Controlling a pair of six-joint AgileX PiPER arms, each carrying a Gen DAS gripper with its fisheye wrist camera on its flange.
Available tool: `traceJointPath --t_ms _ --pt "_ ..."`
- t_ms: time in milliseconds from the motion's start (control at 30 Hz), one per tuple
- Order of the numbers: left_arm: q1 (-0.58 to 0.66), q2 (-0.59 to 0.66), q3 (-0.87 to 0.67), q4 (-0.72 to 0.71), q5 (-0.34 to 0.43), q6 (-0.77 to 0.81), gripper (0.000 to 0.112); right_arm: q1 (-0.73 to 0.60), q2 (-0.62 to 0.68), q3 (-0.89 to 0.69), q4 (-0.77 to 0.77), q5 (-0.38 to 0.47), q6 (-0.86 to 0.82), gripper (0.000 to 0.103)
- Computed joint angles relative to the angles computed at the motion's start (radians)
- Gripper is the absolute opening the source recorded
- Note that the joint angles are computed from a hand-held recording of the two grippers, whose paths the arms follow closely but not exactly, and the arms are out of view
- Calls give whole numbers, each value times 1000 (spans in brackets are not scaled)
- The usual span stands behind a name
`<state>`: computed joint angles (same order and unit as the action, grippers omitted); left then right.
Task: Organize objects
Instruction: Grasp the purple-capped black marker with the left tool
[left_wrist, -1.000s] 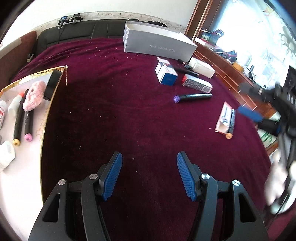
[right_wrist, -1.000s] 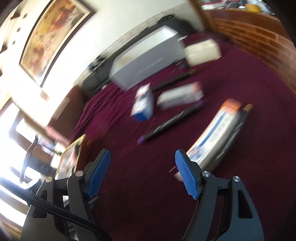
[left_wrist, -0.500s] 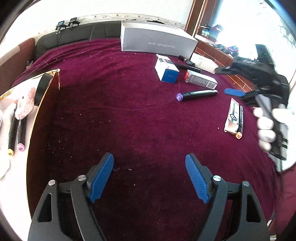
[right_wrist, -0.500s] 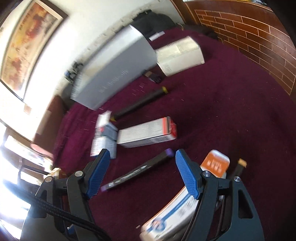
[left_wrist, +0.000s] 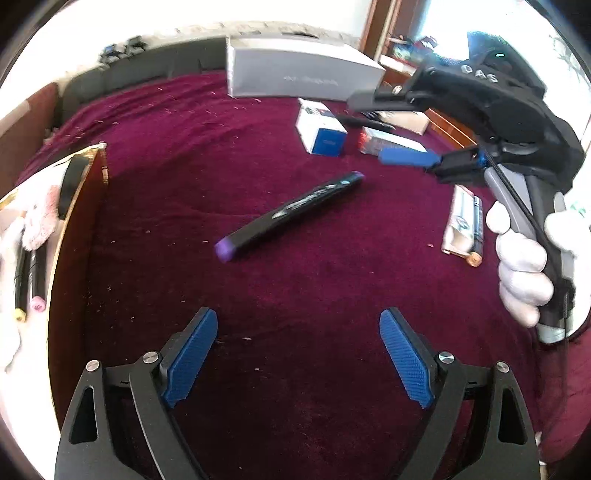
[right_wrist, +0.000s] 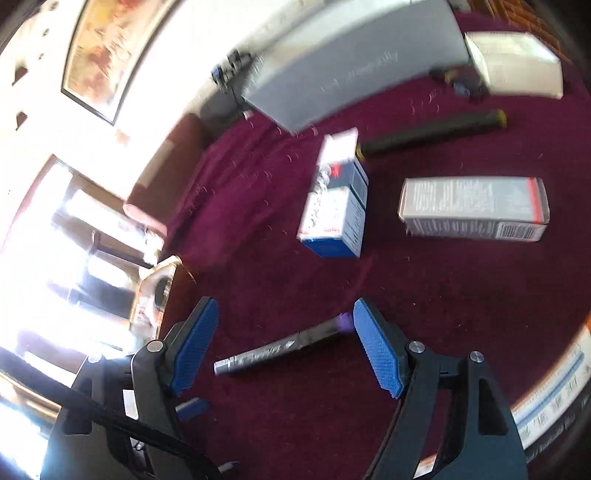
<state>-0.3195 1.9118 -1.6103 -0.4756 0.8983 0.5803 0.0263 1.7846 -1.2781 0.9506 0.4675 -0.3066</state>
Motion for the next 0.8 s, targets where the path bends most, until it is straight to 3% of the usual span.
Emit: traceJointPath --t_ms 67,133,200,267,433,467,567,600,800 --pt "-16 -8 -39 14 -10 7 85 10 -95 98 -73 -127 38 77" --pt "-72 -19 -67 110 -90 6 86 -14 -182 204 14 -215 -35 78" --pt "-141 15 -124 255 -141 -38 86 -67 -230 276 214 -211 -191 80" --pt "-180 79 -199 316 -141 -39 86 -117 -239 316 400 -181 -358 80" --pt "-238 262 -383 480 -94 -101 80 -175 -292 373 545 -177 -462 80" --pt "-231 268 -400 440 -82 -85 69 -175 -293 375 550 -180 -461 80" --pt "-208 322 -521 342 65 -69 18 -177 -276 345 471 -180 -368 80" --pt "-219 308 -498 368 56 -79 12 -174 -272 341 436 -180 -334 80" --pt "-183 192 -299 267 -8 -73 11 -158 -213 290 319 -199 -226 80"
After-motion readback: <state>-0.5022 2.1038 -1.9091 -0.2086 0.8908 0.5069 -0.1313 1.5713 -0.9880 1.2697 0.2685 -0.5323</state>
